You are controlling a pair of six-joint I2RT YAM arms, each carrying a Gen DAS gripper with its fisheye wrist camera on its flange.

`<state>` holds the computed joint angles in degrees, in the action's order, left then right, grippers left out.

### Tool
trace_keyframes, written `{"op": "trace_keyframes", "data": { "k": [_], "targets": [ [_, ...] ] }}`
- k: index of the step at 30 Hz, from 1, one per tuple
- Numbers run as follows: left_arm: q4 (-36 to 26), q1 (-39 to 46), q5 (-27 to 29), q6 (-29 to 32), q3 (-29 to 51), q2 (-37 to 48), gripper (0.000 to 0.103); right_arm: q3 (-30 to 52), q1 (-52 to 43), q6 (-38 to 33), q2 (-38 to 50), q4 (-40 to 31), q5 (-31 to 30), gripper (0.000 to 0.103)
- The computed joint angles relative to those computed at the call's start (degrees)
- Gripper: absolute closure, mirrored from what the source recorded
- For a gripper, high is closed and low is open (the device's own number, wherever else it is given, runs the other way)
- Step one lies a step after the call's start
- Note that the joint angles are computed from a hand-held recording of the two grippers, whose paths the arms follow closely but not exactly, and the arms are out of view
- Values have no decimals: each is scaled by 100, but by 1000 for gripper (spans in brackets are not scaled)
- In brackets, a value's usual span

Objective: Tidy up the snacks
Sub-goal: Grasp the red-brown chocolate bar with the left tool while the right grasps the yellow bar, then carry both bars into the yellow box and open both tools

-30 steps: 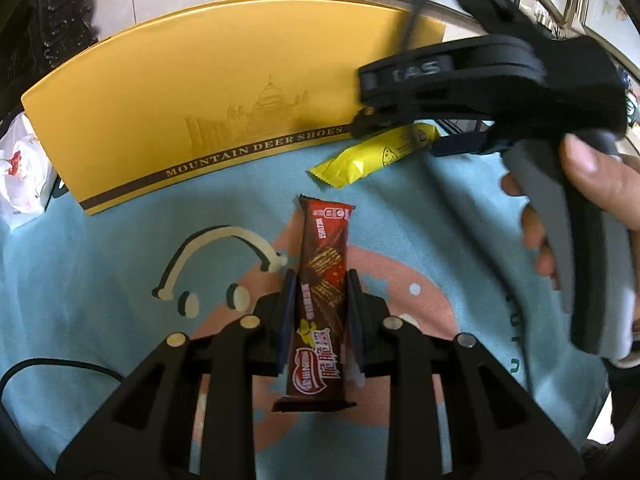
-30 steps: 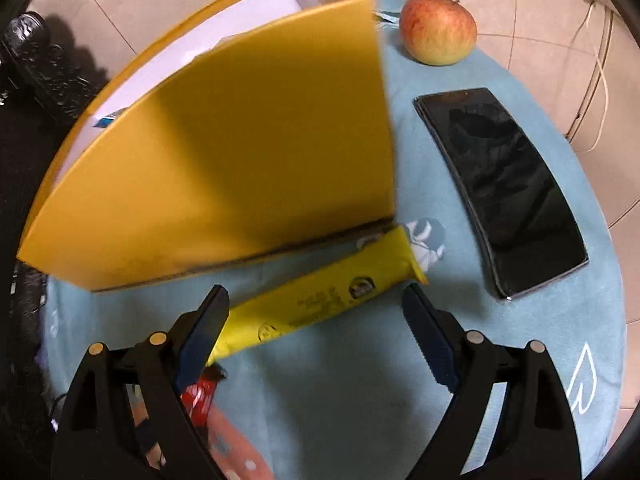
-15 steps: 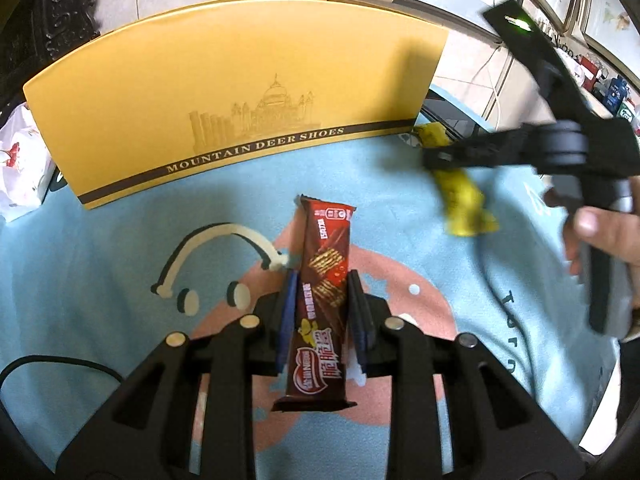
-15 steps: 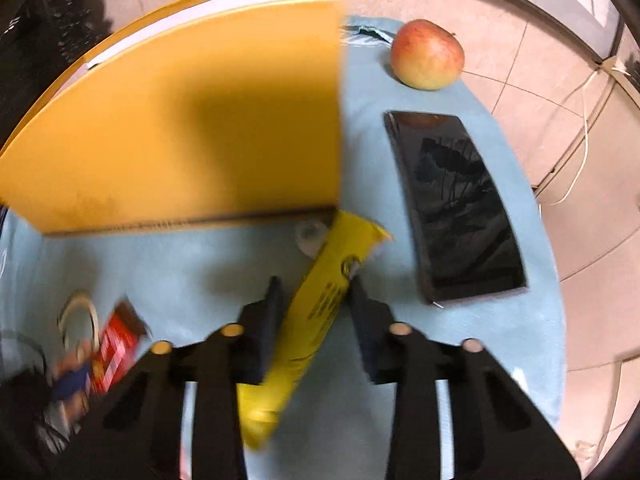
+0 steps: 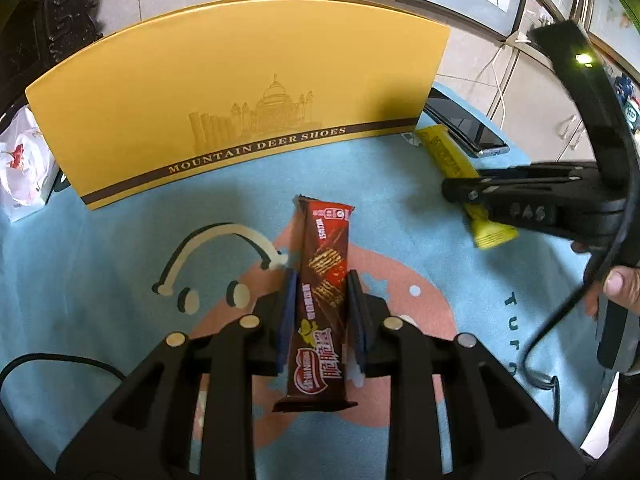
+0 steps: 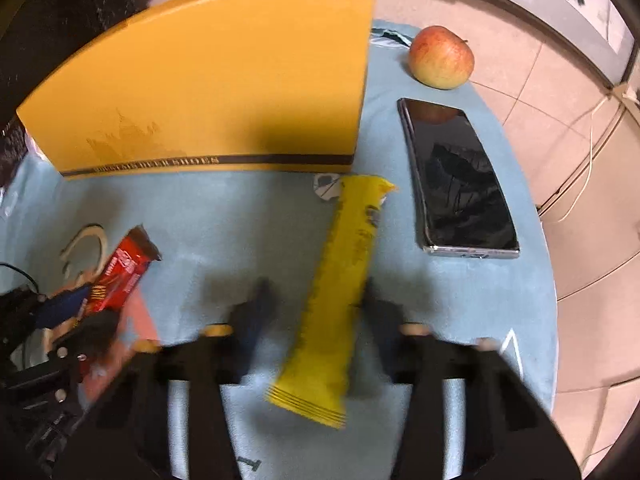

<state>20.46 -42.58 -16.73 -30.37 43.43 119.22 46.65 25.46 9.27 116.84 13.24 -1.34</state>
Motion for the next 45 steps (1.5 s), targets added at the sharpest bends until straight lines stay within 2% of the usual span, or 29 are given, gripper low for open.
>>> {"op": "trace_keyframes", "data": {
  "k": [2,5,10,13,16,18,20,22,24,26,27,28,30,36,38,45],
  "targets": [
    [56,-2,-5,-37,-77,-66,79,-241,-270,75,-154,336,-824,83],
    [67,-43,-118,-34,-217,-285,79,-534,-336,147,-420,507,-1248,83],
    [-72,-110,-305,-88,-351,-648,79,-639,-397,45,-671,520,-1349,83],
    [-163,-138,-380,-139,-441,-846,79,-396,-637,-158,-402,588,-1543,83],
    [-267,-135,-396,-144,-469,-959,79,-363,-662,-301,-330,497,-1559,83],
    [-320,-156,-385,-180,-392,-867,79,-151,-574,-566,-126,79,-1393,83],
    [-311,-159,-334,-197,-355,-755,79,105,-488,-823,186,-190,-1263,73],
    [-296,-151,-248,-218,-312,-618,79,-18,-267,-1072,227,81,-887,58],
    [-321,-137,-200,-222,-255,-509,79,23,34,-1262,303,116,-318,58],
    [-360,-123,-180,-229,-210,-459,79,117,310,-1455,324,11,198,59],
    [-371,-118,-174,-240,-198,-452,79,255,390,-1503,322,-268,240,74],
    [-362,-123,-178,-243,-204,-463,79,299,471,-1557,299,-394,307,84],
    [-317,-120,-182,-228,-250,-506,79,265,644,-1635,302,-345,603,84],
    [-223,-123,-332,-216,-414,-755,79,-139,177,-1401,-64,85,-193,84],
    [-242,-133,-380,-209,-447,-871,79,-238,146,-1403,-237,101,-278,84],
    [-689,-255,-731,-38,-499,-1752,79,-700,85,-1425,-1515,81,-685,84]
  ]
}}
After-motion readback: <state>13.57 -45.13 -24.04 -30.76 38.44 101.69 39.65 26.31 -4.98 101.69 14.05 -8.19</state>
